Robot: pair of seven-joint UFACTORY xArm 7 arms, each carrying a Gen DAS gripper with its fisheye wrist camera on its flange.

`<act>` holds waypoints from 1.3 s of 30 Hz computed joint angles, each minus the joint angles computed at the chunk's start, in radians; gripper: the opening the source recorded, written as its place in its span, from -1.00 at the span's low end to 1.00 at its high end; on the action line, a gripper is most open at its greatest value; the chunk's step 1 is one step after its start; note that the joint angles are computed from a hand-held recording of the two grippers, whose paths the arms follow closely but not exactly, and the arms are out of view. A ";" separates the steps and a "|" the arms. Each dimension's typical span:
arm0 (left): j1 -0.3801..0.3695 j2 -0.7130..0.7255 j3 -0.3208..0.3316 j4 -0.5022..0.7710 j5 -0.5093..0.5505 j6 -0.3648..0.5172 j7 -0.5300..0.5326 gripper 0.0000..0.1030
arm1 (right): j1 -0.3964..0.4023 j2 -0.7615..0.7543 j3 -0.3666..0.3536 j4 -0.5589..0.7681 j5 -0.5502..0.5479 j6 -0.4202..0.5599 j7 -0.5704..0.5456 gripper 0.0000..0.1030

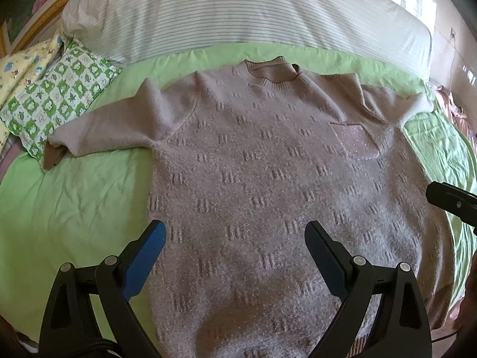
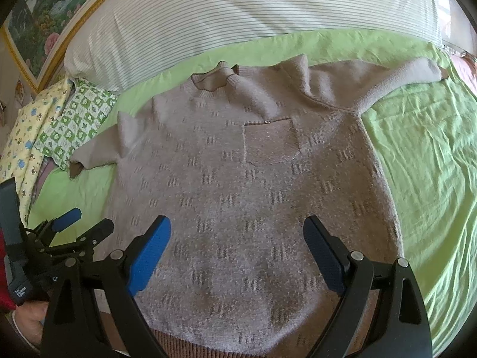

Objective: Fold small clothes

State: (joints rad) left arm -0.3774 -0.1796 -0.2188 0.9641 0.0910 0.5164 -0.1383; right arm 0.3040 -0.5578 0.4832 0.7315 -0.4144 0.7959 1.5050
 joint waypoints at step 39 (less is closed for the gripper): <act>-0.122 0.905 0.123 1.147 0.005 0.357 -0.149 0.84 | -0.605 -0.114 -0.640 -0.300 0.231 -0.548 -0.419 0.16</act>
